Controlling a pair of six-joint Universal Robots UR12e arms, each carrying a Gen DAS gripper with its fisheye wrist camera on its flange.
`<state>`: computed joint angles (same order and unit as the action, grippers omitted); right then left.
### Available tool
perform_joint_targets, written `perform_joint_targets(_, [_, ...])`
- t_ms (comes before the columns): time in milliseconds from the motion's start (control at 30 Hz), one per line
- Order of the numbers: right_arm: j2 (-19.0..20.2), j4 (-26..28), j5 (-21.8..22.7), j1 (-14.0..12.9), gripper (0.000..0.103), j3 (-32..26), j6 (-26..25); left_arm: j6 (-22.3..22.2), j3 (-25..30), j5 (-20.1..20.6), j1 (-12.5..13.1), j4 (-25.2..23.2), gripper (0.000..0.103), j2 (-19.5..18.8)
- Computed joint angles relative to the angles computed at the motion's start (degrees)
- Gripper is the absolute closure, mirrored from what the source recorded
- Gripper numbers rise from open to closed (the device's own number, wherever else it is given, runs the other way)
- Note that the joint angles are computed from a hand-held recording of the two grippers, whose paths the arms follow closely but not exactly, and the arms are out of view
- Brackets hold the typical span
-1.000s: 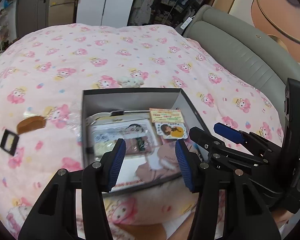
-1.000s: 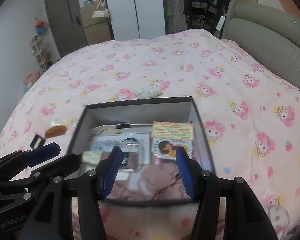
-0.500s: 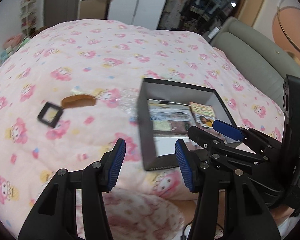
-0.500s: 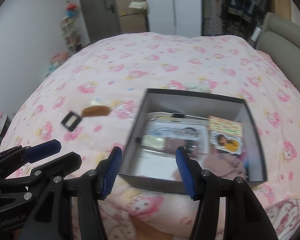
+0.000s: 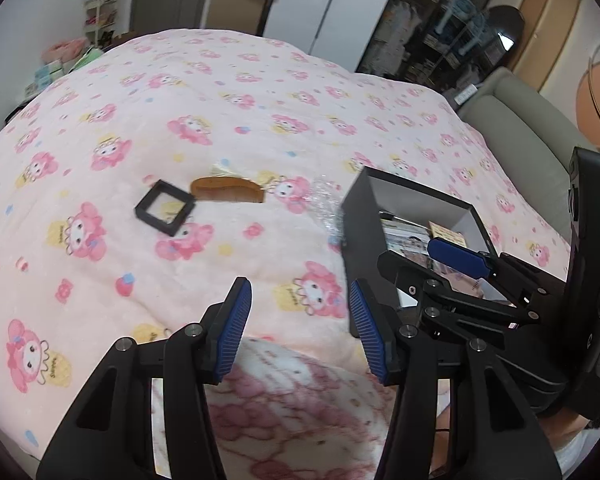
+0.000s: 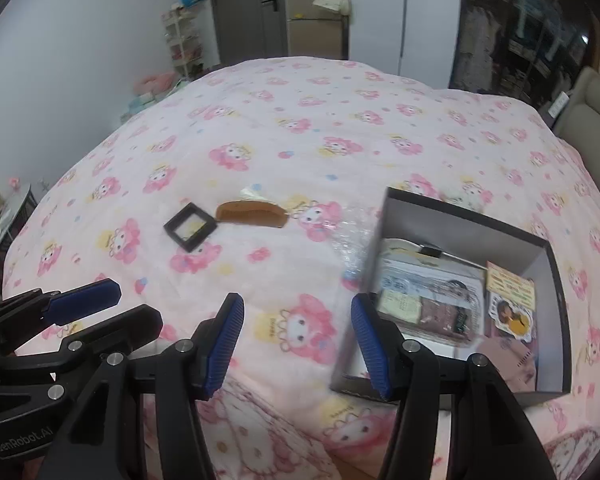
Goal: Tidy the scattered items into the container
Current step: 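Withdraw the left tool from the box toward the black square frame, then lower the left tool around the black square acrylic frame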
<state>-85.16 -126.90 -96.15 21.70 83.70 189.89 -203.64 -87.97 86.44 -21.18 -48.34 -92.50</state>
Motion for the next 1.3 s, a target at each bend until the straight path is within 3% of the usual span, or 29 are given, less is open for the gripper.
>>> perform_joint_targets(467, [6.29,4.93,-0.52,3.89,0.051,-6.39,-3.87,-3.50,-5.35,-0.46,4.88,0.63,0.051,2.65])
perform_joint_targets(967, [14.18,9.87,-0.97,4.23,0.051,-14.36,-5.45,-3.84,-4.47,-1.50,8.64,0.22,0.052,-1.20])
perform_joint_targets(1300, [19.29,13.75,1.54,3.22,0.051,-19.24,-5.24,-4.34,-3.20,-3.02,10.48,0.23,0.052,-4.73])
